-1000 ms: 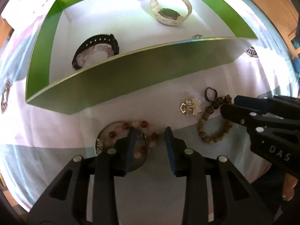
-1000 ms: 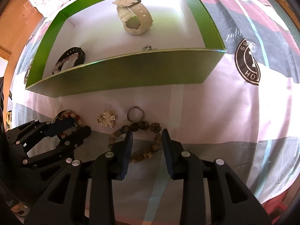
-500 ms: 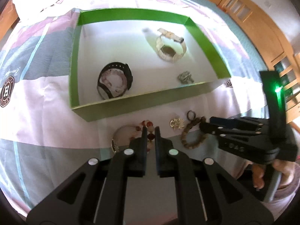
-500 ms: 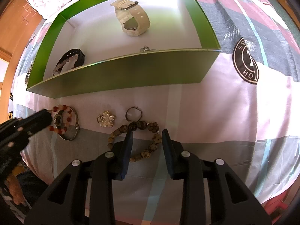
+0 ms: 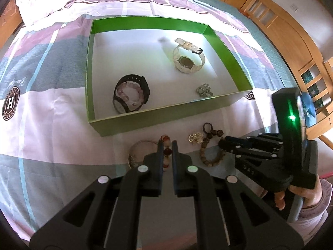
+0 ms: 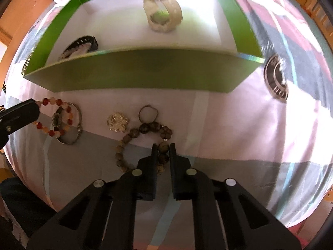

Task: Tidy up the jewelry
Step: 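Carry both bead bracelets over the green box and open both tools to drop them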

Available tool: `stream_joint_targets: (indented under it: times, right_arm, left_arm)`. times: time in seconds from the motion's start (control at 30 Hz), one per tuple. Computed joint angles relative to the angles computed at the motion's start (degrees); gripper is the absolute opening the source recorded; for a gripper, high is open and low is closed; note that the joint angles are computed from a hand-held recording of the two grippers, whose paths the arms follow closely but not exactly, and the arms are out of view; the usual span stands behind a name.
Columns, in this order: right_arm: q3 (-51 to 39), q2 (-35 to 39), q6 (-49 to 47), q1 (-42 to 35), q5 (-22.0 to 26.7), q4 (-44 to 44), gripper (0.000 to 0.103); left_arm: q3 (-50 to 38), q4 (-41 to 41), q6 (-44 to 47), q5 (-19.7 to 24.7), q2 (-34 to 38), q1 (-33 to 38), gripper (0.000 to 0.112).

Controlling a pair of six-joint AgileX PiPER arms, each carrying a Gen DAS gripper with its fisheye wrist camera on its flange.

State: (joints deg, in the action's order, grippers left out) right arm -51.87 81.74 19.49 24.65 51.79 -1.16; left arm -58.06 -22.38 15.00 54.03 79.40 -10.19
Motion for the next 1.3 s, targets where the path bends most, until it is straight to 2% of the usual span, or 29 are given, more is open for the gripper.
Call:
stream_joint_targets:
  times: [0.2,0.43,0.6,0.73,0.93,1.2,1.3]
  right_arm:
    - [-0.5,-7.3,1.9,2.2,0.2,-3.3,0.011]
    - [-1.9,-15.7,5.5,4.5,-2.4,-8.4,0.011]
    - [-2.1,-17.3,4.7,3.7,-5.6,-7.7,0.011]
    - [-1.3,-19.9,7.9,5.6,-6.9,-11.1,0.011]
    - [-1.0,-22.2,10.8,5.6,-9.9,-12.9,0.011]
    - [-0.6,-20.5,11.0,5.2,-10.2,-12.4,0.011]
    - [-1.2,-19.3,10.9,4.3,-11.3,-11.4,0.011]
  left_arm:
    - [1.7,5.3,-4.0,-5.3,-4.9,-3.2,0.007]
    - [3.4,11.9,-9.9,-12.7,-10.4,-6.3,0.007]
    - [3.5,10.4,-8.9,-13.9,-11.7,-5.7,0.007]
    - [3.7,8.8,-8.2,-14.7,-12.4,-4.7,0.007]
    - [3.6,11.0,-10.6,-16.2,-11.9,-4.9,0.007]
    - [4.5,17.2,-16.7,-16.8,-11.8,-7.4,0.007]
    - [4.0,14.0,-13.8,-16.0,-11.8,-5.8,0.007]
